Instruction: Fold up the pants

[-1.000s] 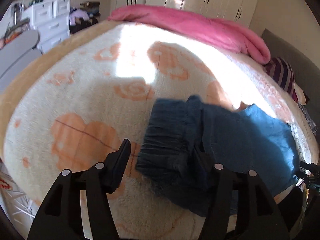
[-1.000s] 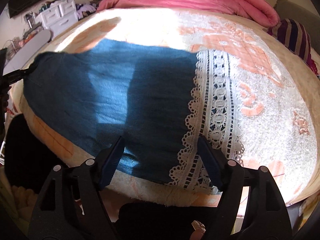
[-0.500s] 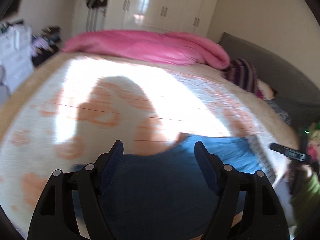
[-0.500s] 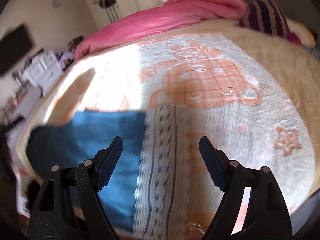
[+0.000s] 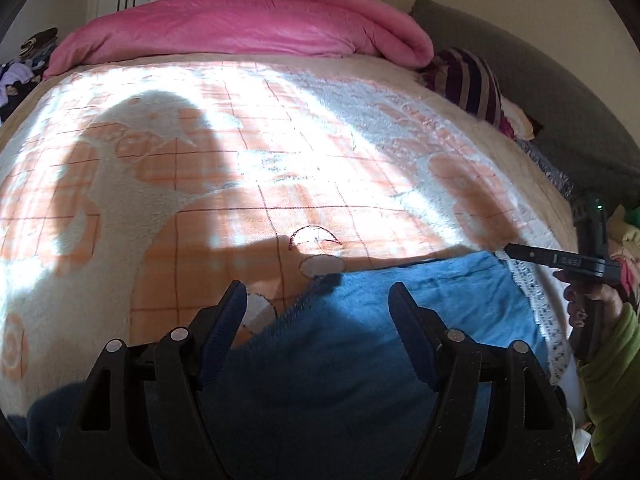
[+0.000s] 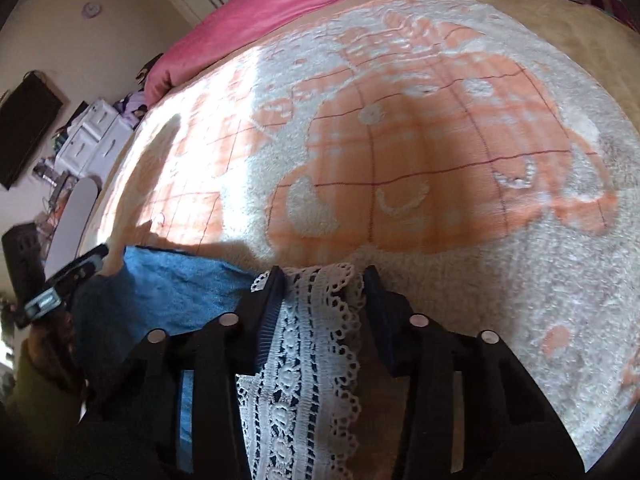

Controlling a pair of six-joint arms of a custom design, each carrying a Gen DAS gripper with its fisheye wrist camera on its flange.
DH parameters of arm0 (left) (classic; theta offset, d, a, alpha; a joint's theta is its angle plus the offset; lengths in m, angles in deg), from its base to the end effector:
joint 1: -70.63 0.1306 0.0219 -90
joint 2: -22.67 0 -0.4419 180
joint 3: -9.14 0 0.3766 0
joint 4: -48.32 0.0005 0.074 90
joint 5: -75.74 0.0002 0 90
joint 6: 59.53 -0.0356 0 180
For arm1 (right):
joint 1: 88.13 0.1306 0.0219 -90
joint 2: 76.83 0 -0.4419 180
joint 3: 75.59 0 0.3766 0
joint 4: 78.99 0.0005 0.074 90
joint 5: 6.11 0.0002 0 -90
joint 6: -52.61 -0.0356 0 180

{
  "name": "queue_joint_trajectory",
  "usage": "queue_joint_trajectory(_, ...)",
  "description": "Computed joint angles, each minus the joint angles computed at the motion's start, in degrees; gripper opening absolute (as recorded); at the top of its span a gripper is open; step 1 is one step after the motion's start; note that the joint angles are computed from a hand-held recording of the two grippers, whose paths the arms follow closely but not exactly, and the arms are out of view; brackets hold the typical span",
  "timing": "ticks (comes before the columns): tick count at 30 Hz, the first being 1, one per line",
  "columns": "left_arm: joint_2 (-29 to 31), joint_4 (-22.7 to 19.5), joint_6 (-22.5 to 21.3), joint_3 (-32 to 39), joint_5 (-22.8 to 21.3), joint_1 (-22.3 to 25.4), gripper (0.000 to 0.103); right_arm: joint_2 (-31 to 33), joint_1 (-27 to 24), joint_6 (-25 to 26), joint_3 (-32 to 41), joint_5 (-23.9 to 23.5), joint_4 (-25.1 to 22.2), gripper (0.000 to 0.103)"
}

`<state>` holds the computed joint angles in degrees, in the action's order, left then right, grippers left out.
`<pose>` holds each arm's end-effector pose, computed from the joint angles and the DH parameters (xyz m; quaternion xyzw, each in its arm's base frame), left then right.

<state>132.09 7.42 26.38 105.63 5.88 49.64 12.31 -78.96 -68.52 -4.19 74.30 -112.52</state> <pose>0.5548 -0.2265 0.3763 0.2562 0.9018 -0.2093 0.2779 0.4355 0.0758 0.3725 0.1519 0.9282 0.1879 0.2830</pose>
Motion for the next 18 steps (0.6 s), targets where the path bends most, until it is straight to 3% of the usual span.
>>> queue_joint_trajectory(6,5.36,-5.08,-1.58,4.53,3.65,-0.25,0.072,-1.54,0.98,3.61,-1.89,-1.76,2.69,0.018)
queue_joint_trajectory(9,5.42,-3.92,-1.41,3.81,5.12,-0.48,0.068,-3.55,1.69,4.85,-3.23,-0.19,4.8,0.015)
queue_joint_trajectory(11,5.49,-4.5,-1.74,4.07,4.62,-0.82,0.016,-4.76,1.99,6.05,-3.37,1.8,5.07,0.014)
queue_joint_trajectory(12,5.42,-4.58,-2.16,4.05,4.46,-0.96,0.011,-4.96,2.08,6.42,-3.07,2.81,4.73,0.013)
queue_joint_trajectory(18,4.52,-2.19,-4.05,4.4,-0.84,-2.92,0.008,-3.57,1.41,10.03,1.53,7.73,1.05,0.013)
